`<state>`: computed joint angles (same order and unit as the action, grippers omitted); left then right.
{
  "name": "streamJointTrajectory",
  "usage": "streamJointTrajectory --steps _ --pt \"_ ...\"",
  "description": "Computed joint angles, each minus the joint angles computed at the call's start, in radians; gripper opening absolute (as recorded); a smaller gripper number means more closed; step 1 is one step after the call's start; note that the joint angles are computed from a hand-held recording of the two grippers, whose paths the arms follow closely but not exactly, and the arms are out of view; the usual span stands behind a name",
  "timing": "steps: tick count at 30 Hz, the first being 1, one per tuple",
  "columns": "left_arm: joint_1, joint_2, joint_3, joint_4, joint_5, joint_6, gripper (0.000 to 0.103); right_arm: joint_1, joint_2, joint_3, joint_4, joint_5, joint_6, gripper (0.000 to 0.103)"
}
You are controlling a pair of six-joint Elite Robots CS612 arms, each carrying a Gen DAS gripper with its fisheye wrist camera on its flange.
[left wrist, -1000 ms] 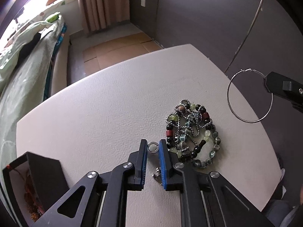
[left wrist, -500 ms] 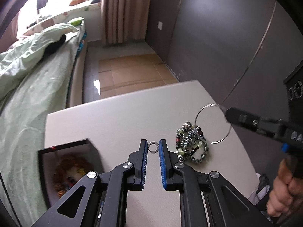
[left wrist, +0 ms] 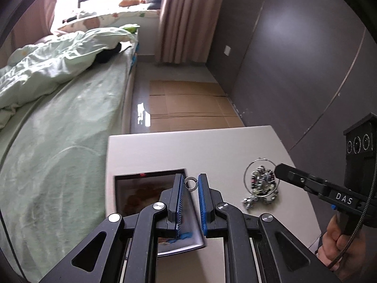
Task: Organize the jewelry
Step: 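Grasp the small silver ring with the left tool and carry it to the box, then release the silver ring into the black box with the left tool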
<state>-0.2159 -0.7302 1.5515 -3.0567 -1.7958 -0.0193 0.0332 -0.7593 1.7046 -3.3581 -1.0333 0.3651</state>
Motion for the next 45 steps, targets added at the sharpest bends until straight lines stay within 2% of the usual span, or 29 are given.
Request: streamJointTrajectory --steps 10,11,13,14,15,30,32,34,35,39,45 --pt "0.037 0.014 -0.03 0.1 -0.006 -0.035 0.014 0.03 0.015 -0.035 0.034 0.002 -0.012 0.004" --pt "0.041 0.013 -0.028 0.093 -0.006 -0.048 0.017 0.034 0.017 -0.039 0.038 0.002 -0.016 0.004" --pt "0.046 0.012 -0.024 0.074 -0.011 -0.063 0.035 0.042 0.021 -0.049 0.044 0.009 -0.025 0.004" --pt "0.049 0.012 -0.022 0.059 -0.015 -0.072 0.051 0.045 0.024 -0.054 0.048 0.012 -0.029 0.004" --pt "0.051 0.012 -0.022 0.05 -0.014 -0.077 0.058 0.048 0.028 -0.061 0.052 0.015 -0.032 0.004" --pt "0.08 0.014 -0.02 0.011 0.015 -0.191 0.058 0.099 0.082 -0.165 0.114 0.058 -0.029 0.004" --pt "0.081 0.014 -0.02 0.01 0.015 -0.2 0.058 0.107 0.086 -0.186 0.171 0.045 -0.042 0.012" --pt "0.081 0.014 -0.02 0.006 0.008 -0.201 0.058 0.108 0.089 -0.197 0.212 0.047 -0.037 0.062" --pt "0.081 0.014 -0.019 0.004 0.007 -0.199 0.058 0.109 0.087 -0.192 0.206 0.03 -0.031 0.066" --pt "0.078 0.014 -0.022 0.015 -0.006 -0.186 0.058 0.104 0.07 -0.159 0.17 0.016 -0.041 0.066" --pt "0.062 0.013 -0.02 0.023 -0.011 -0.152 0.059 0.089 0.055 -0.115 0.098 -0.011 0.025 0.066"
